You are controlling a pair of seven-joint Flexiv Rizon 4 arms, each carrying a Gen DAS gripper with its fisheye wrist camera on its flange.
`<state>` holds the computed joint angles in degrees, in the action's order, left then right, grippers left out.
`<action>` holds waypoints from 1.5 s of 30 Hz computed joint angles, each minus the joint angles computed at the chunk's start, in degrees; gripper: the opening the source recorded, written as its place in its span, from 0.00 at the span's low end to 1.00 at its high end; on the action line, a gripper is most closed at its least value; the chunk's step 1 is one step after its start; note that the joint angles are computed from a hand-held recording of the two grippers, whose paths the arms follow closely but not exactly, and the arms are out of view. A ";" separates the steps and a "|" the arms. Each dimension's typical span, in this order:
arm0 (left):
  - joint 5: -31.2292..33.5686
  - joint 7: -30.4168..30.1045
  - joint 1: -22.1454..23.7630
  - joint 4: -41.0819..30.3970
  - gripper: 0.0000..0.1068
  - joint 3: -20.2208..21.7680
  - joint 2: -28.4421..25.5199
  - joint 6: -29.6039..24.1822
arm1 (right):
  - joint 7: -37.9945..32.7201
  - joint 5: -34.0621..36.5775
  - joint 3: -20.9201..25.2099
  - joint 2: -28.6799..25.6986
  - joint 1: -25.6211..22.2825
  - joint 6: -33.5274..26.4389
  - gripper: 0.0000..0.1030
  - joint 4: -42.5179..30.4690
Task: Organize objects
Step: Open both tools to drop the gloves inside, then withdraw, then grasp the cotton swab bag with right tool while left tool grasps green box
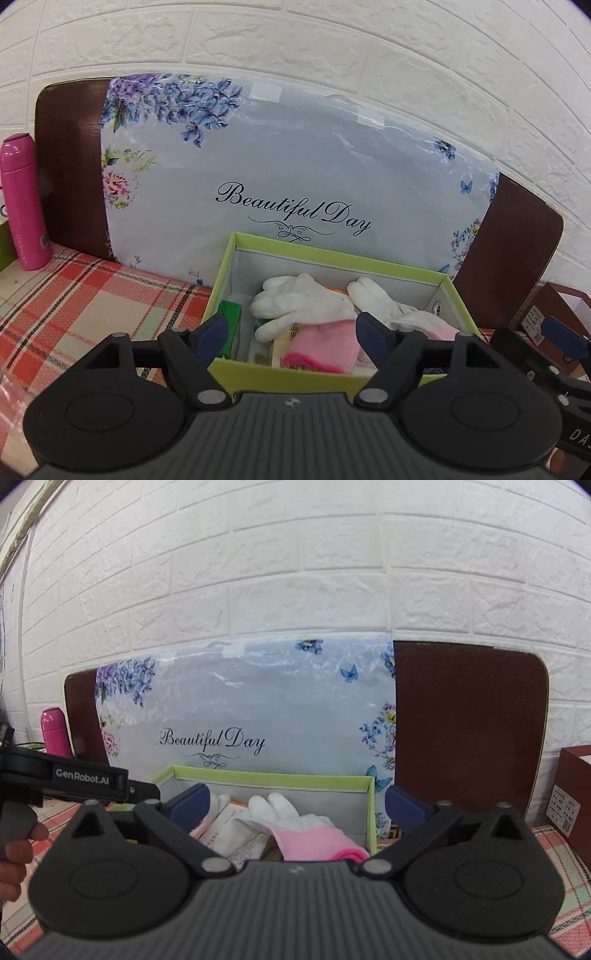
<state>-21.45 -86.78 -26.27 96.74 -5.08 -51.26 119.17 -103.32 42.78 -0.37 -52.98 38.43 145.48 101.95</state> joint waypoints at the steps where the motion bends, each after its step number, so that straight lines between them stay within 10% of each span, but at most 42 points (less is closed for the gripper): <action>1: -0.02 -0.56 -0.25 1.72 0.74 -0.01 0.80 1.17 | 0.33 -0.22 0.52 0.63 0.11 1.02 1.00 1.27; 16: -9.16 2.17 -7.96 17.16 0.79 2.18 5.07 6.48 | 5.02 4.99 6.14 2.84 3.76 6.20 1.00 13.05; 34: -21.87 6.69 -14.39 16.87 0.79 7.05 2.34 1.53 | 10.59 6.42 4.41 -2.03 8.81 -2.12 1.00 14.62; 41: -13.67 3.44 -7.84 14.55 0.79 3.03 1.07 3.17 | 11.93 0.87 2.35 -1.59 9.47 -6.09 0.75 15.14; 45: -9.85 2.86 -5.31 10.73 0.79 1.79 -0.12 1.92 | 15.57 -4.99 3.48 -1.21 8.04 -4.03 0.42 18.04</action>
